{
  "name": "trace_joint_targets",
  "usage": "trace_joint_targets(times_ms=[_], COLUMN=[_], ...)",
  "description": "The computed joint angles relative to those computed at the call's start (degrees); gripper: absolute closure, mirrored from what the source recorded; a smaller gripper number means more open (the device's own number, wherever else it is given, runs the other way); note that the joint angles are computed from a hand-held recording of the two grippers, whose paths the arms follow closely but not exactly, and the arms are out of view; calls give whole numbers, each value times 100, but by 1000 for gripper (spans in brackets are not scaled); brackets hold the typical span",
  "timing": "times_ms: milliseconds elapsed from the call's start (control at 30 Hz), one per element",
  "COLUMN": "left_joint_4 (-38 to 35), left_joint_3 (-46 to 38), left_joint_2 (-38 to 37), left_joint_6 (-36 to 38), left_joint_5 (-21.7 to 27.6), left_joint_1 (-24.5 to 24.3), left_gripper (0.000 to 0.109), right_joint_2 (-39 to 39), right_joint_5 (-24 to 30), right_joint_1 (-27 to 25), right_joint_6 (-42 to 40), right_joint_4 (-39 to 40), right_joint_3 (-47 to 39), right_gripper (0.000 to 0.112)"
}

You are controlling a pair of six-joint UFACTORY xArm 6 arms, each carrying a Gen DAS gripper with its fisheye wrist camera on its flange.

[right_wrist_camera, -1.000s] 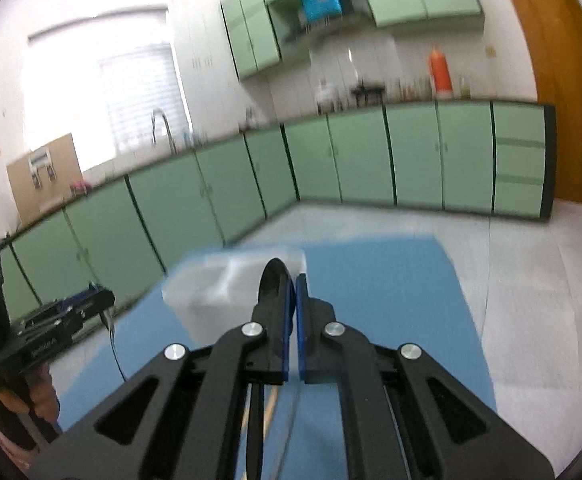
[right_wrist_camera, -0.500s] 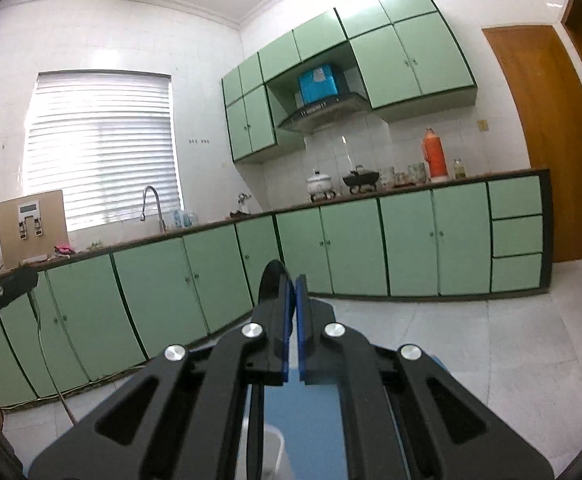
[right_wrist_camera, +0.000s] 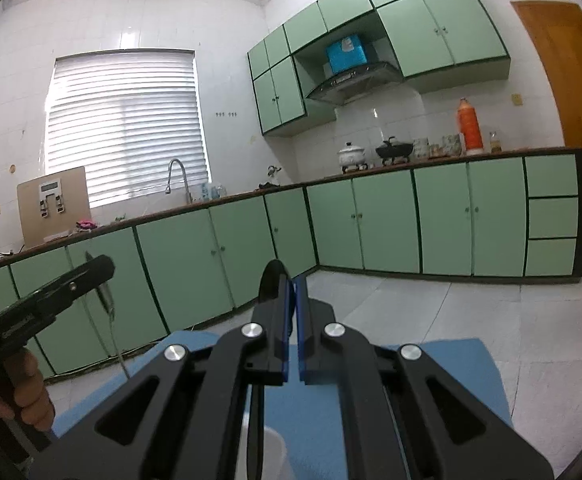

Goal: Organize utensils
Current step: 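Carry both spoons to the white holder and lower them into its compartments, then open both tools to release the spoons into the holder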

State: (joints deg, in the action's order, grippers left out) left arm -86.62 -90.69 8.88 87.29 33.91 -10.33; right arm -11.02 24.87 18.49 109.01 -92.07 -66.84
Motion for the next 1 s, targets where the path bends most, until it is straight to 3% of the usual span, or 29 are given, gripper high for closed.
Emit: trace_joint_targets(times_ms=[433, 533, 600, 867, 1000], left_joint_4=[339, 399, 398, 268, 225], left_joint_3=[364, 417, 468, 808, 1072], left_joint_2=[-31, -81, -131, -465, -739], left_joint_6=[-144, -200, -208, -125, -114], left_joint_5=[94, 91, 77, 174, 201], left_joint_1=[69, 78, 77, 202, 263], left_gripper=[74, 65, 61, 48, 47], right_joint_2=[-55, -81, -114, -429, -604], right_joint_5=[-16, 76, 147, 626, 1036], right_joint_1=[321, 406, 455, 718, 989], right_joint_6=[-113, -281, -358, -420, -570], right_joint_4=[316, 501, 587, 717, 848], right_joint_3=[248, 275, 287, 476, 568], right_gripper=[106, 100, 88, 82, 82])
